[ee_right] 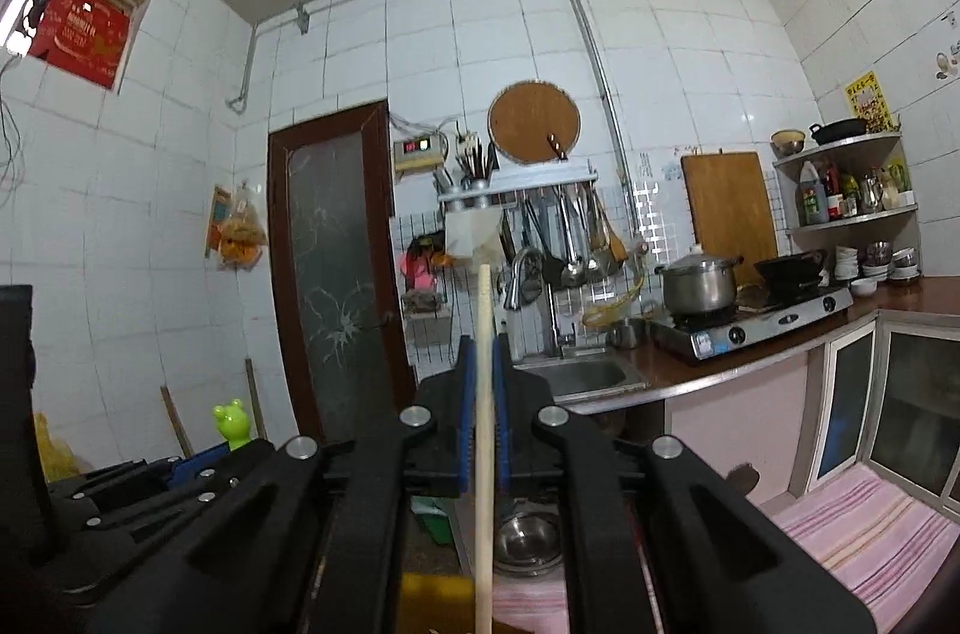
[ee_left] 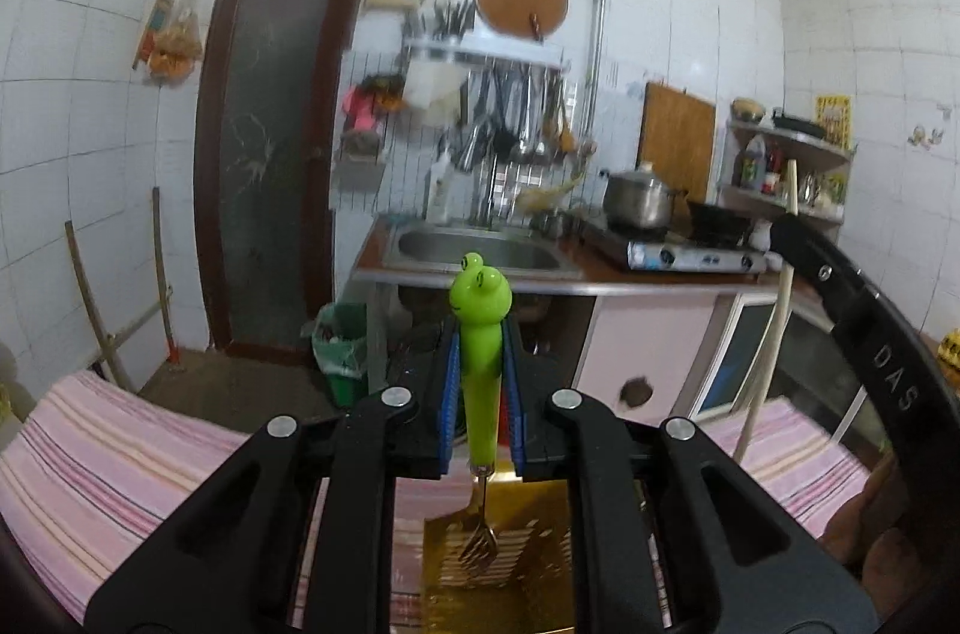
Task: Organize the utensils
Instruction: 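Lower the fork into the yellow caddy and open the left gripper while the right gripper releases its chopstick there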
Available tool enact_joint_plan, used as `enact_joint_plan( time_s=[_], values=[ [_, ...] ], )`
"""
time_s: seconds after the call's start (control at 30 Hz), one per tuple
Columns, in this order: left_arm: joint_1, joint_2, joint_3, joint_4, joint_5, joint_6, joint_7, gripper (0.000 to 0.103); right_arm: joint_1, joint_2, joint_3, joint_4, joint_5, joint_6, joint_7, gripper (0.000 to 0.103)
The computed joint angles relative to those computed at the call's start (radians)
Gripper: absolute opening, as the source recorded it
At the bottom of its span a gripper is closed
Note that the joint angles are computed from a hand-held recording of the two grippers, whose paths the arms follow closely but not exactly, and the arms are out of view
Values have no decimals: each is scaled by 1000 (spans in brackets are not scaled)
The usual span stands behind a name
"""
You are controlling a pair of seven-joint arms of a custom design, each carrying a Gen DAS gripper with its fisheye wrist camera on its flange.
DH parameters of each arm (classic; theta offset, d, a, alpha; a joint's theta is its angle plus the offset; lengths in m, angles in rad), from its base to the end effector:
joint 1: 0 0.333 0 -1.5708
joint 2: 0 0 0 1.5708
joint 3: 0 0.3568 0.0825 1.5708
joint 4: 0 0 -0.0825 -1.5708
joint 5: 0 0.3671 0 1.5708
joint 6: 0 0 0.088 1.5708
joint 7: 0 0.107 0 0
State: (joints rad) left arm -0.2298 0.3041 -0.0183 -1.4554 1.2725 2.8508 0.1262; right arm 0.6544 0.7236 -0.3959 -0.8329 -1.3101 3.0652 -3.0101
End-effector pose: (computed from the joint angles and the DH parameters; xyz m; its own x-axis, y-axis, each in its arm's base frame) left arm 0.6569 -0.2169 0.6527 0.0686 -0.9918 0.1080 -0.2577 -0.1222 -0.9585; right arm 0.6606 0.4170 0.6549 0.2883 -0.9477 -0.1370 0.0103 0.1461 -0.9892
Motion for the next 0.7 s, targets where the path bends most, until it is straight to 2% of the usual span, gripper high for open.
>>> enact_joint_plan(
  time_s=[0.17, 0.23, 0.3, 0.37, 0.4, 0.43, 0.47, 0.5, 0.53, 0.57, 0.63, 0.7],
  values=[
    [4, 8, 0, -37, -4, -12, 15, 12, -12, -18, 48, -90, 61, -9, -89, 6],
    [17, 1, -10, -57, -49, -8, 41, 12, -17, -38, 77, -133, 90, -27, -159, 6],
    [37, -17, -25, -83, -118, -8, 95, 13, -38, -64, 135, -173, 153, -55, -278, 7],
    [44, -46, -31, -109, -156, -13, 122, 17, -34, -110, 151, -227, 183, -87, -337, 9],
    [47, -78, -30, -133, -159, -14, 120, 27, -27, -135, 150, -253, 184, -104, -346, 25],
    [48, -99, -30, -144, -151, -18, 109, 46, -19, -165, 141, -283, 168, -108, -330, 53],
    [49, -128, -29, -162, -130, -20, 86, 58, -2, -199, 120, -316, 130, -115, -287, 64],
    [50, -169, -30, -188, -99, -26, 56, 75, 13, -225, 108, -341, 85, -127, -242, 68],
    [56, -209, -35, -212, -63, -33, 27, 81, 20, -259, 109, -373, 57, -148, -227, 68],
    [64, -235, -47, -225, -45, -46, 16, 84, 19, -305, 125, -420, 55, -177, -245, 68],
    [87, -311, -72, -274, -64, -66, 52, 98, 17, -374, 150, -493, 39, -214, -243, 76],
    [111, -371, -93, -320, -108, -74, 103, 98, 12, -426, 173, -548, 20, -244, -238, 82]
  ],
)
